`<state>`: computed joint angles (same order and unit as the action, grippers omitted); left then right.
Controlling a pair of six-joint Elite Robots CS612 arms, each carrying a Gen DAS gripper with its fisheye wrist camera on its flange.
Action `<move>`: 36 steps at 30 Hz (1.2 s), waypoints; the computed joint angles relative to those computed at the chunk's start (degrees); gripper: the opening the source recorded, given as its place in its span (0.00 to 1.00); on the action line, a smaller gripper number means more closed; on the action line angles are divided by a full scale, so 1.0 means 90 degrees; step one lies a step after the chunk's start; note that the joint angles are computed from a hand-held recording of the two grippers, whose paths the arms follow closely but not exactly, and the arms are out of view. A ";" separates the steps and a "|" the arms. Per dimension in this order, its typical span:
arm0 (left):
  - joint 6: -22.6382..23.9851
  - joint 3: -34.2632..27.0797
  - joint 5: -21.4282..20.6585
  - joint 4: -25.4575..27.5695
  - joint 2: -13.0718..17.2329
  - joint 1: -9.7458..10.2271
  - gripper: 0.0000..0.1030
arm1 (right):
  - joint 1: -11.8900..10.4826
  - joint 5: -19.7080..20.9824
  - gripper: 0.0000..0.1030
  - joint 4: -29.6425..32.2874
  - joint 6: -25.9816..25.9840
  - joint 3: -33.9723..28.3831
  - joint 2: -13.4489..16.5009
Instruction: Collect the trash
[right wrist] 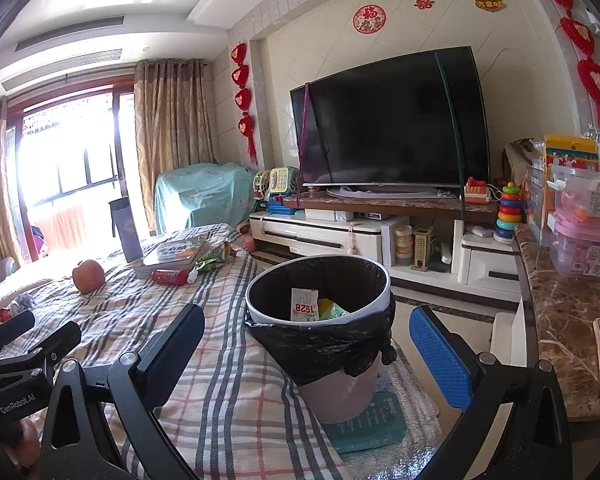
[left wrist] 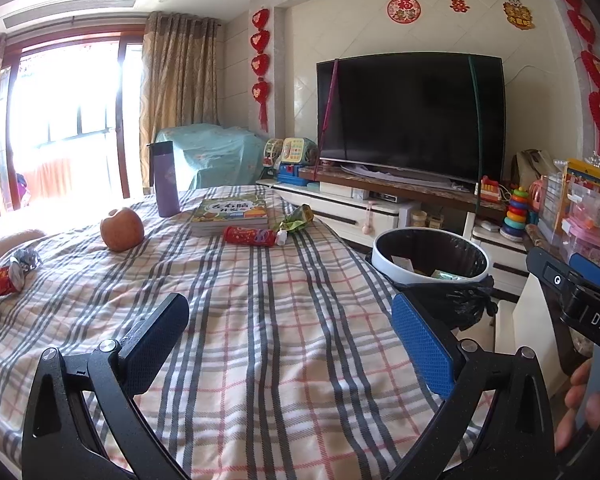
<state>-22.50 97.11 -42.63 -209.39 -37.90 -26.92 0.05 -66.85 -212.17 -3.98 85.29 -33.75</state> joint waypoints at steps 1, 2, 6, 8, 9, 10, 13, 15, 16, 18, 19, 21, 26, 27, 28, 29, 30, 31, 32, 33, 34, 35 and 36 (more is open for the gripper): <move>-0.0003 -0.0001 0.0004 0.0006 0.0000 -0.0003 1.00 | 0.0001 0.0003 1.00 0.0007 -0.0002 0.0000 -0.0002; -0.0007 0.0004 0.0002 0.0005 -0.0005 -0.0008 1.00 | 0.0004 0.0002 1.00 0.0010 -0.0002 0.0005 -0.0006; 0.0000 -0.0012 0.0024 0.0001 0.0001 -0.0017 1.00 | 0.0007 0.0007 1.00 0.0013 -0.0004 0.0008 -0.0009; -0.0003 -0.0010 0.0027 0.0013 -0.0001 -0.0018 1.00 | 0.0009 0.0006 1.00 0.0013 0.0002 0.0008 -0.0011; -0.0002 -0.0008 0.0018 0.0014 -0.0002 -0.0016 1.00 | 0.0009 0.0014 1.00 0.0016 0.0002 0.0009 -0.0011; -0.0002 -0.0008 0.0018 0.0014 -0.0002 -0.0016 1.00 | 0.0013 0.0016 1.00 0.0019 0.0004 0.0008 -0.0012; -0.0004 -0.0009 0.0005 0.0023 -0.0007 -0.0018 1.00 | 0.0017 0.0017 1.00 0.0017 0.0004 0.0009 -0.0013; -0.0008 -0.0006 0.0002 0.0021 -0.0007 -0.0016 1.00 | 0.0022 0.0018 1.00 0.0015 0.0003 0.0010 -0.0013; -0.0012 -0.0004 0.0003 0.0026 -0.0008 -0.0015 1.00 | 0.0022 0.0018 1.00 0.0015 0.0003 0.0010 -0.0013; -0.0014 -0.0002 -0.0014 0.0031 -0.0010 -0.0011 1.00 | 0.0022 0.0018 1.00 0.0015 0.0003 0.0010 -0.0013; -0.0018 0.0001 -0.0015 0.0037 -0.0013 -0.0013 1.00 | 0.0022 0.0023 1.00 0.0014 0.0010 0.0011 -0.0013; -0.0013 0.0005 -0.0029 0.0025 -0.0014 -0.0012 1.00 | 0.0025 0.0030 1.00 0.0012 0.0016 0.0013 -0.0014; -0.0015 0.0007 -0.0049 0.0033 -0.0015 -0.0011 1.00 | 0.0042 0.0060 1.00 -0.0011 0.0035 0.0022 -0.0018; -0.0024 0.0007 -0.0056 0.0045 -0.0017 -0.0011 1.00 | 0.0045 0.0063 1.00 -0.0017 0.0037 0.0022 -0.0018; -0.0028 0.0008 -0.0068 0.0045 -0.0017 -0.0007 1.00 | 0.0038 0.0080 1.00 -0.0025 0.0037 0.0028 -0.0018; -0.0036 0.0009 -0.0074 0.0054 -0.0020 -0.0010 1.00 | 0.0040 0.0082 1.00 -0.0031 0.0041 0.0030 -0.0018; -0.0037 0.0012 -0.0091 0.0055 -0.0021 -0.0001 1.00 | 0.0037 0.0089 1.00 -0.0037 0.0044 0.0032 -0.0018; -0.0047 0.0014 -0.0097 0.0067 -0.0023 -0.0001 1.00 | 0.0035 0.0095 1.00 -0.0035 0.0044 0.0032 -0.0018; -0.0054 0.0016 -0.0107 0.0075 -0.0026 0.0001 1.00 | 0.0037 0.0095 1.00 -0.0032 0.0048 0.0033 -0.0019; -0.0054 0.0010 -0.0129 0.0078 -0.0023 0.0016 1.00 | 0.0033 0.0106 1.00 -0.0035 0.0051 0.0034 -0.0019; -0.0059 0.0007 -0.0140 0.0085 -0.0022 0.0022 1.00 | 0.0026 0.0120 1.00 -0.0032 0.0057 0.0029 -0.0017; -0.0070 0.0008 -0.0146 0.0093 -0.0024 0.0023 1.00 | 0.0021 0.0126 1.00 -0.0035 0.0061 0.0034 -0.0017; -0.0072 0.0007 -0.0159 0.0092 -0.0024 0.0028 1.00 | 0.0021 0.0126 1.00 -0.0035 0.0061 0.0034 -0.0017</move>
